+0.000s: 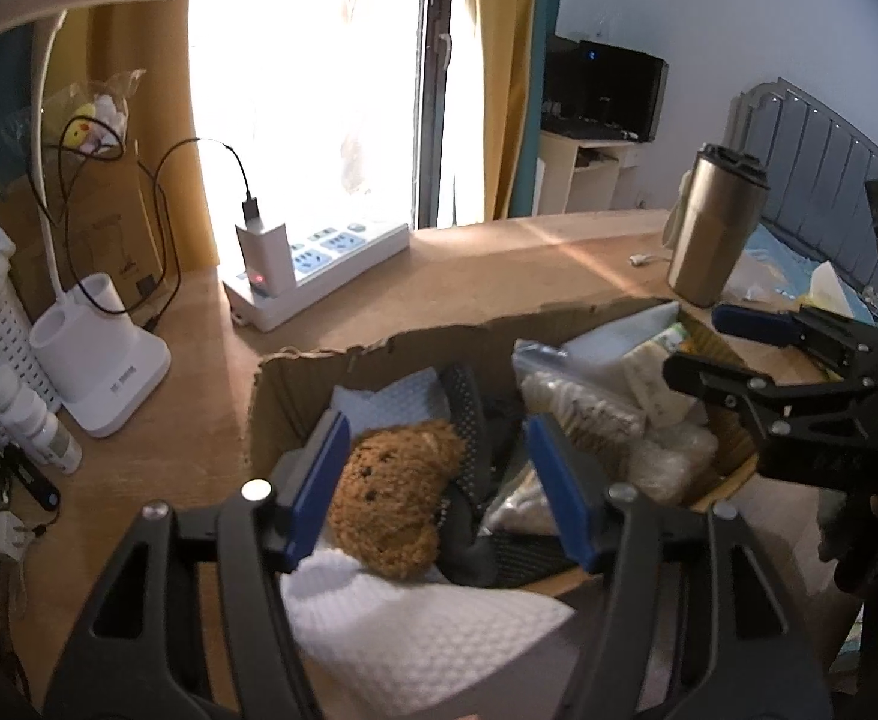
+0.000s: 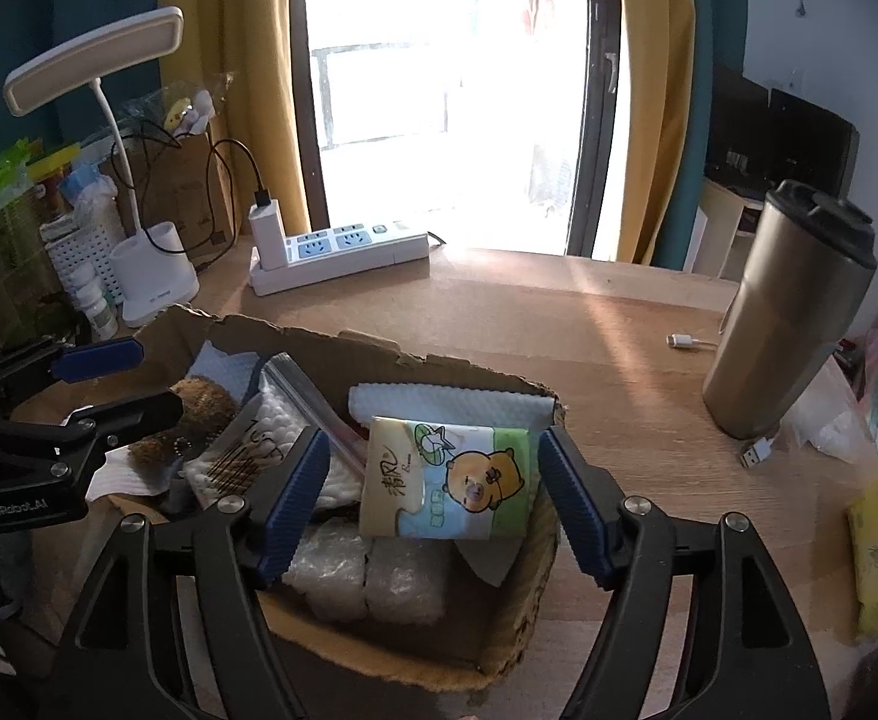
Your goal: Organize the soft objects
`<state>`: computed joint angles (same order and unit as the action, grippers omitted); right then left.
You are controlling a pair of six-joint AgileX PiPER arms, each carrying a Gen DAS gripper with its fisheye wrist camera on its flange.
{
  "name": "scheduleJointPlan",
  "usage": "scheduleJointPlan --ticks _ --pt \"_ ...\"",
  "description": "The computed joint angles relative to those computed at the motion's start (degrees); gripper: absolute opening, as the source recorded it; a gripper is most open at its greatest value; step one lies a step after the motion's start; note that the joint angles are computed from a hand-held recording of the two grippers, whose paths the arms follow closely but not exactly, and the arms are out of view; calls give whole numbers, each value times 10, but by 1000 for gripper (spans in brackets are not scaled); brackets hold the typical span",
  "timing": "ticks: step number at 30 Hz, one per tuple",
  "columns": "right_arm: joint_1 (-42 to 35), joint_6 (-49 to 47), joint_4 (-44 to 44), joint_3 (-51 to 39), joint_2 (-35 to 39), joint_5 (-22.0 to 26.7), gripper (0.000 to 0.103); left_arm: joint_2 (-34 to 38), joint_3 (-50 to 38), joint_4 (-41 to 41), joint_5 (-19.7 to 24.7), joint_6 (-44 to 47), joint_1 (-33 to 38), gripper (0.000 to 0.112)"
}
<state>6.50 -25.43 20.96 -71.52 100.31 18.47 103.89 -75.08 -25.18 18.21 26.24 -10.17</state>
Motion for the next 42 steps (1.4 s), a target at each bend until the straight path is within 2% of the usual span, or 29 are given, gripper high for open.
scheduleJointPlan --ticks 6,17,18,19,21,30,32,35,37,42 --pt "4 15 -12 28 -33 -9 76 -39 34 -19 -14 15 -1 64" --pt "23 102 -91 83 -110 -22 76 -125 114 -86 -29 80 -2 64" --pt "25 109 -98 88 -117 -23 76 -131 120 -89 -31 83 -3 66" --pt "27 121 -108 94 -125 -24 76 -140 127 -91 -33 85 -4 75" --pt "30 139 -124 105 -140 -24 76 -157 142 -116 -39 111 -4 84" --pt "50 235 -212 158 -213 -27 76 -235 200 -157 -50 148 -5 86" --pt "55 255 -230 167 -228 -25 76 -250 213 -139 -54 130 -8 86" --pt "67 296 -270 183 -255 -20 76 -279 236 -39 -72 26 -22 89" --pt "73 313 -287 192 -269 -15 77 -292 246 -50 -71 32 -21 92" --pt "90 370 -337 217 -308 -10 83 -340 280 -12 -66 -22 -26 97"
